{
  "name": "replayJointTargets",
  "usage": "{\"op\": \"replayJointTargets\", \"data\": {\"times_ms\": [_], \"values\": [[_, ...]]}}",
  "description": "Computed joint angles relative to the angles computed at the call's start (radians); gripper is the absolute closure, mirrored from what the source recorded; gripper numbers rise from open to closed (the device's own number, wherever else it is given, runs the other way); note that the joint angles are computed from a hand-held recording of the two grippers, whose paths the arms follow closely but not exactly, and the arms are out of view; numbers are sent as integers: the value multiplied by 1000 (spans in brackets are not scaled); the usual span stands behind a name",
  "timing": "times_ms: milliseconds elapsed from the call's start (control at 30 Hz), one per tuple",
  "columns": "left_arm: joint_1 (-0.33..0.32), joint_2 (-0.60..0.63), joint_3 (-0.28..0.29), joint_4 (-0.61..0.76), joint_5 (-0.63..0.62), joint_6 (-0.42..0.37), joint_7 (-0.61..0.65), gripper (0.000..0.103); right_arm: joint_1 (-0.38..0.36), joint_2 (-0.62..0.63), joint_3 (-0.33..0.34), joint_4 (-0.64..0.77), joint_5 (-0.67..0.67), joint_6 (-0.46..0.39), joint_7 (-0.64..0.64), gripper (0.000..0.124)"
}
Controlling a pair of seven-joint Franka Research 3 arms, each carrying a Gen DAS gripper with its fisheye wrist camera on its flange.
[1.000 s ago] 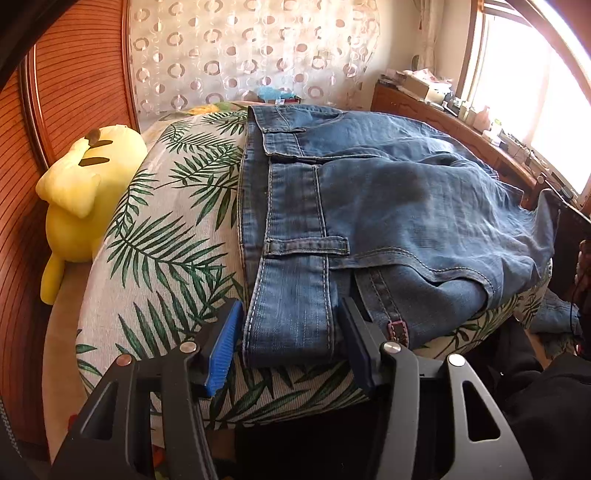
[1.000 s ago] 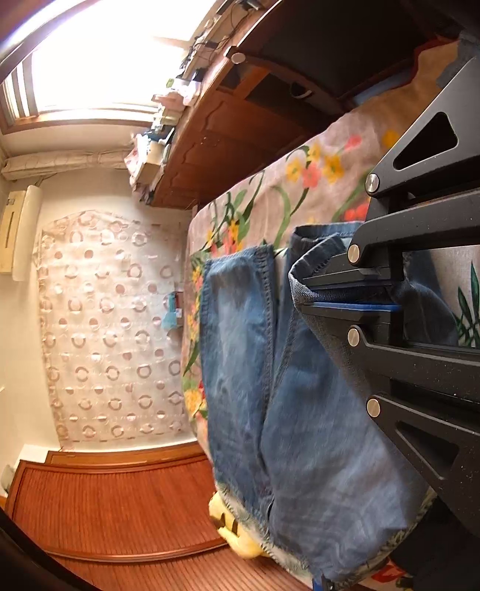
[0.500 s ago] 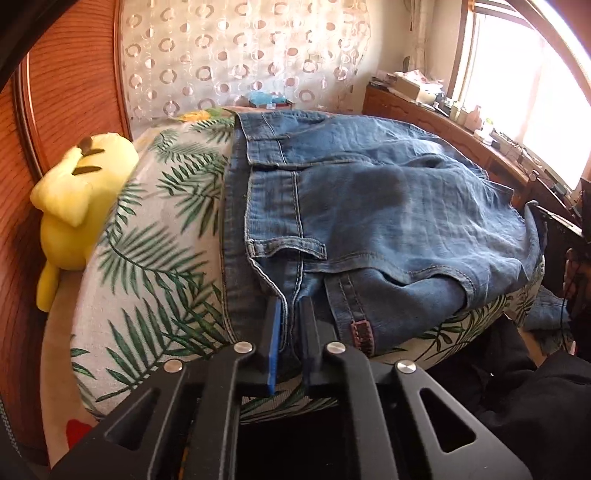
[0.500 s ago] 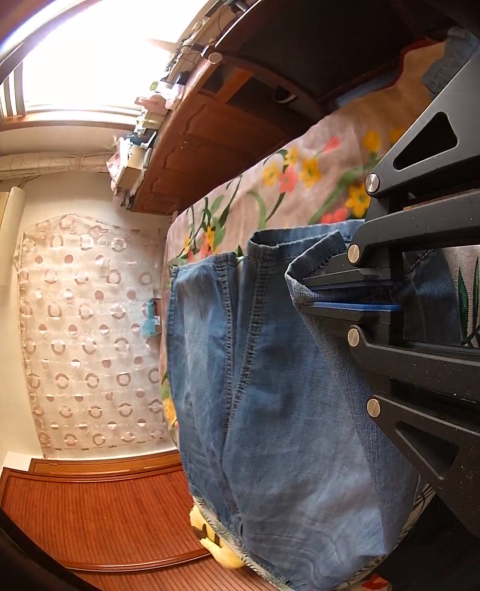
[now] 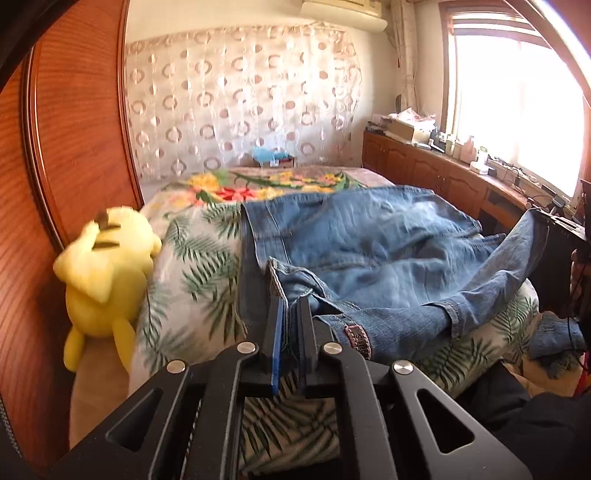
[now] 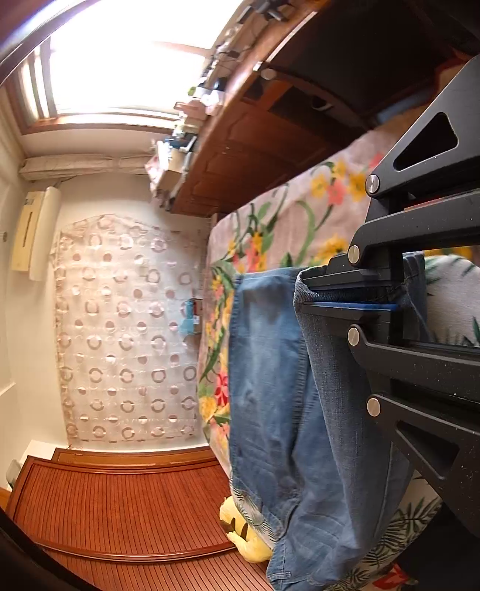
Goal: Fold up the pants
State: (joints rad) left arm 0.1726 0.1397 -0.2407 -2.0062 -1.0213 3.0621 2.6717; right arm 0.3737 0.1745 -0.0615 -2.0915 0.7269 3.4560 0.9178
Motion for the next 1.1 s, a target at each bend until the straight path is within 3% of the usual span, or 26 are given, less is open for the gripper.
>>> {"op": "replayJointTargets", "data": {"times_ms": [133, 233, 400, 600, 633, 733, 767, 800, 867, 967, 1100], "values": [[-8, 60, 16, 71, 134, 8, -103, 95, -51, 56, 37, 60, -85, -12, 54, 119], [-30, 113, 47, 121, 279, 1, -221, 95, -98, 117, 66, 128, -159, -69, 112, 119], [-75, 168, 100, 147, 478, -10, -393, 95, -9, 251, -51, 267, -214, -211, 187, 119], [-13, 164, 35, 115, 550, -4, -450, 95, -106, 299, 46, 304, -271, -316, 228, 119], [-7, 162, 30, 108, 568, 0, -462, 95, -115, 295, 51, 304, -283, -324, 237, 114], [23, 160, -3, 99, 603, 5, -489, 95, -215, 271, 159, 271, -276, -308, 215, 99], [34, 161, -14, 99, 613, 6, -498, 95, -205, 257, 148, 260, -282, -305, 236, 88], [42, 162, -23, 98, 626, 8, -508, 95, -221, 239, 162, 242, -280, -297, 241, 84], [65, 163, -48, 95, 646, 11, -523, 95, -301, 213, 246, 198, -255, -266, 207, 82], [94, 168, -78, 96, 682, 11, -547, 95, -360, 175, 301, 137, -241, -236, 188, 82], [122, 173, -108, 92, 729, 15, -584, 95, -321, 157, 252, 107, -263, -255, 208, 82]]}}
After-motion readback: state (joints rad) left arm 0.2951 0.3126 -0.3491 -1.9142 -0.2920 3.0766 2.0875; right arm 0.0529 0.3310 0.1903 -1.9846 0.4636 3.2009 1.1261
